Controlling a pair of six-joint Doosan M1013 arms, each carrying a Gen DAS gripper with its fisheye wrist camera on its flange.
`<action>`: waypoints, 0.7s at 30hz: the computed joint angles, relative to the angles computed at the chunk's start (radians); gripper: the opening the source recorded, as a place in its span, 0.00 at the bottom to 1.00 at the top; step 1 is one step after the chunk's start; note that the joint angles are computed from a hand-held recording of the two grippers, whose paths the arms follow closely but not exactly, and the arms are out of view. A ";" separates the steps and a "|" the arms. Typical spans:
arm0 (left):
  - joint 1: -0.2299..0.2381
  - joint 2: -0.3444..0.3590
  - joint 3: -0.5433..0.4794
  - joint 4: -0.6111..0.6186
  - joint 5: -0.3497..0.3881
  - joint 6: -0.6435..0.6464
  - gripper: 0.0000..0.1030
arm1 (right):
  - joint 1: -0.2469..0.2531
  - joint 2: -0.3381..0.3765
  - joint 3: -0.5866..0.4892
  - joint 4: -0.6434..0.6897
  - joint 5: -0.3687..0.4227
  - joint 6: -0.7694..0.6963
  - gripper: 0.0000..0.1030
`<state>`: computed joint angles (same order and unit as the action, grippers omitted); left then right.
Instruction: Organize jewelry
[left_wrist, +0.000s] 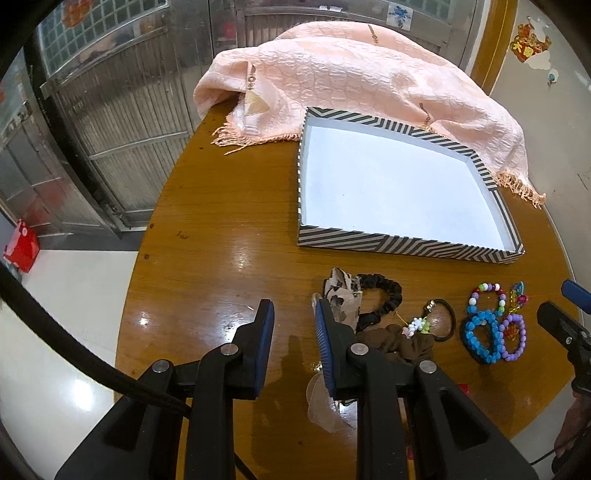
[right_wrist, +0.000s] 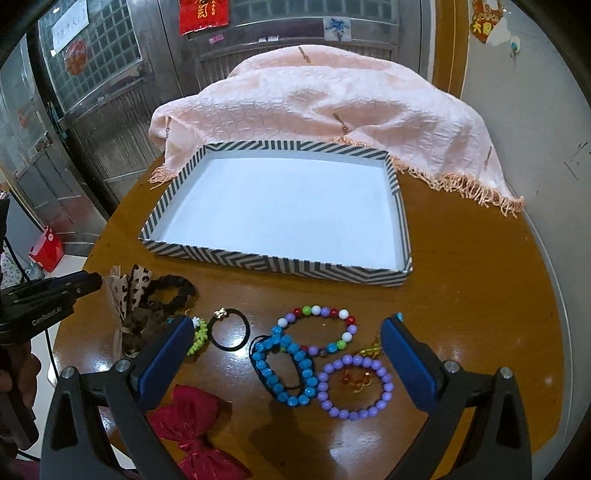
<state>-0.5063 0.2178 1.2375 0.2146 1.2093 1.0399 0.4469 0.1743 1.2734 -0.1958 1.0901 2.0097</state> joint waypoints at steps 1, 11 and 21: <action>-0.001 0.002 -0.002 0.004 0.004 0.003 0.21 | 0.002 0.001 -0.003 -0.004 0.000 -0.002 0.99; -0.002 0.008 -0.007 -0.009 -0.002 0.016 0.21 | -0.014 -0.009 0.010 0.035 -0.025 0.032 0.99; 0.001 0.005 0.002 -0.020 -0.012 0.010 0.21 | -0.003 0.004 -0.009 -0.011 0.023 0.035 0.99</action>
